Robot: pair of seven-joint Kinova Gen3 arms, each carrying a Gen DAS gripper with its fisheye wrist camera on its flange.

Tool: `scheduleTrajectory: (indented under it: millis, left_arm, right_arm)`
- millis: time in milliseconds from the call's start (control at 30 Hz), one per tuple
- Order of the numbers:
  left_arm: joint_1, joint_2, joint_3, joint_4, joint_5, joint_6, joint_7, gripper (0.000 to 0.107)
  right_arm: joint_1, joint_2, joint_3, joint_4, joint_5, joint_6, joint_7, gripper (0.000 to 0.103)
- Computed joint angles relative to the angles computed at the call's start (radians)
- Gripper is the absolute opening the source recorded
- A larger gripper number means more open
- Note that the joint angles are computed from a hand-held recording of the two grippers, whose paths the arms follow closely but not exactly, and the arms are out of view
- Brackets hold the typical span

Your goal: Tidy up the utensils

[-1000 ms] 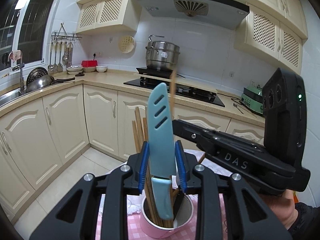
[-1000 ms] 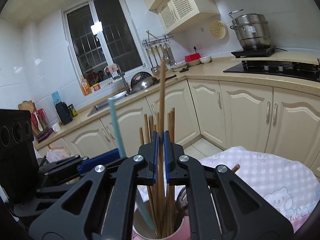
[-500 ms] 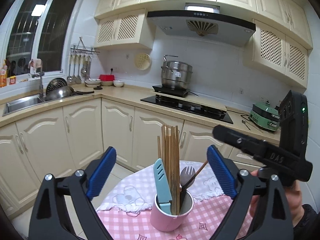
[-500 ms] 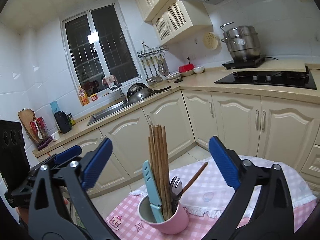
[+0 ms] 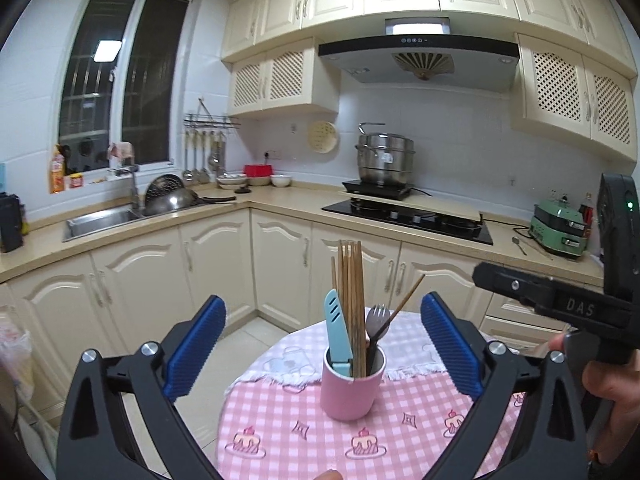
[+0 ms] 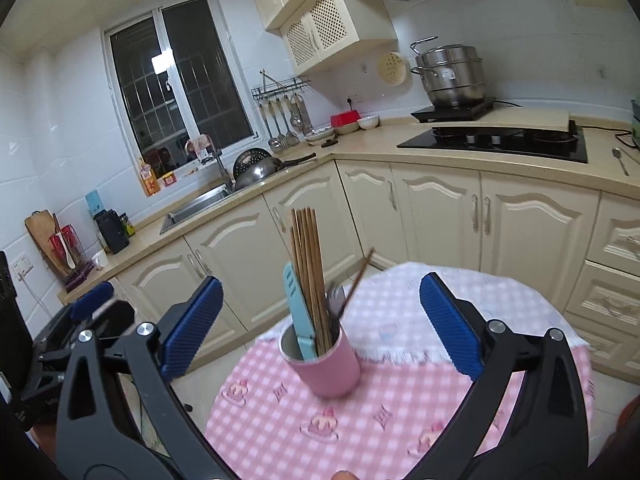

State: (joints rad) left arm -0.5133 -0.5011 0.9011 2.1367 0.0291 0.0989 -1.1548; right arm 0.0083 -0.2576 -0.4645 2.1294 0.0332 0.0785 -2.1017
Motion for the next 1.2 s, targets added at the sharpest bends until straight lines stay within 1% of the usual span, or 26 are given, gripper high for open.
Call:
scheduleTrajectory:
  millis: [67,167,233,433,700,833,1000,1200]
  left_arm:
    - [0.001,-0.075,-0.002,-0.004,0.013,0.059,0.02,0.096]
    - [0.012,-0.161,-0.013,-0.006,0.025,0.125,0.048,0.096]
    - [0.025,-0.21,-0.023,-0.008,0.033,0.164,0.066,0.096]
    - [0.084,-0.292,-0.063,-0.014,0.051,0.251,0.096,0.096]
    - [0.172,-0.391,-0.111,-0.007,0.076,0.345,0.122,0.096]
    - [0.198,-0.428,-0.14,-0.003,0.082,0.372,0.122,0.096]
    - [0.224,-0.466,-0.178,0.007,0.085,0.389,0.117,0.096]
    - [0.237,-0.482,-0.191,0.014,0.095,0.398,0.107,0.096]
  right_arm:
    - [0.0,-0.035,-0.006,0.013,-0.001,0.032,-0.007,0.097]
    - [0.058,-0.104,-0.074,0.034,0.014,0.075,-0.04,0.097]
    - [0.067,-0.142,-0.091,0.048,0.019,0.09,-0.056,0.097]
    - [0.117,-0.273,-0.165,0.073,0.025,0.162,-0.102,0.097]
    - [0.124,-0.399,-0.202,0.098,0.006,0.238,-0.132,0.097]
    - [0.121,-0.445,-0.222,0.104,-0.009,0.257,-0.142,0.097]
    - [0.131,-0.477,-0.247,0.098,-0.027,0.267,-0.146,0.097]
    - [0.136,-0.492,-0.261,0.092,-0.044,0.273,-0.142,0.097]
